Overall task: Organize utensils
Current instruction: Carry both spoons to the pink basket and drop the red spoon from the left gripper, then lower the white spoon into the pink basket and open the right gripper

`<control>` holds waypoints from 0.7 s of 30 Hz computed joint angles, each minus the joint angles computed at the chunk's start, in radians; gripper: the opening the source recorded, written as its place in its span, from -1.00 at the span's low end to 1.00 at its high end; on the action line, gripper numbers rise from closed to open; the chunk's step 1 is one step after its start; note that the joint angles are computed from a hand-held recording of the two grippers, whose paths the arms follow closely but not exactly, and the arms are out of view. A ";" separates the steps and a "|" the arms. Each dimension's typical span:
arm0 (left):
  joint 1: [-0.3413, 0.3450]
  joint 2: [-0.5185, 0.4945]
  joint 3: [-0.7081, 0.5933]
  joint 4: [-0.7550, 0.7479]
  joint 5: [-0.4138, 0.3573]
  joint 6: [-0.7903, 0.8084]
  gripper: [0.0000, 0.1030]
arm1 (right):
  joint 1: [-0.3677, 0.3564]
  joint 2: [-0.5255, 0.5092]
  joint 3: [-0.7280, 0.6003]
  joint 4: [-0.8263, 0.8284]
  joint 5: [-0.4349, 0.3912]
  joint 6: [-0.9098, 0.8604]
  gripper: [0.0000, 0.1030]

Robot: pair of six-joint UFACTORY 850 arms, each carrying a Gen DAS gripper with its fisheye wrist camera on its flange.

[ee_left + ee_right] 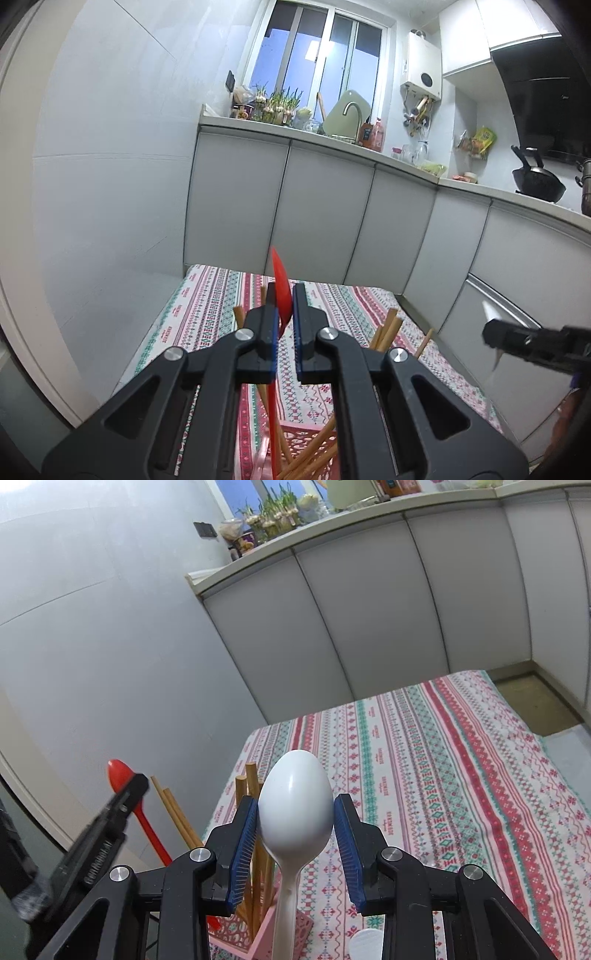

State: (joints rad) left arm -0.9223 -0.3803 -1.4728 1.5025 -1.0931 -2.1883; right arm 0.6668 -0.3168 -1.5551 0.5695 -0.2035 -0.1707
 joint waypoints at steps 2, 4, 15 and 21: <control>-0.001 -0.005 0.000 -0.009 -0.008 0.008 -0.86 | 0.000 0.004 0.004 -0.001 0.001 0.002 -0.27; -0.001 -0.009 -0.001 -0.025 -0.009 0.020 -0.86 | -0.001 0.009 0.009 0.005 0.001 -0.005 -0.27; -0.004 0.000 0.003 -0.094 0.043 0.069 -0.76 | 0.000 0.027 0.029 0.004 0.018 -0.010 -0.27; -0.021 0.033 -0.002 -0.165 0.072 0.114 -0.18 | 0.010 0.029 0.033 0.088 0.046 -0.104 -0.27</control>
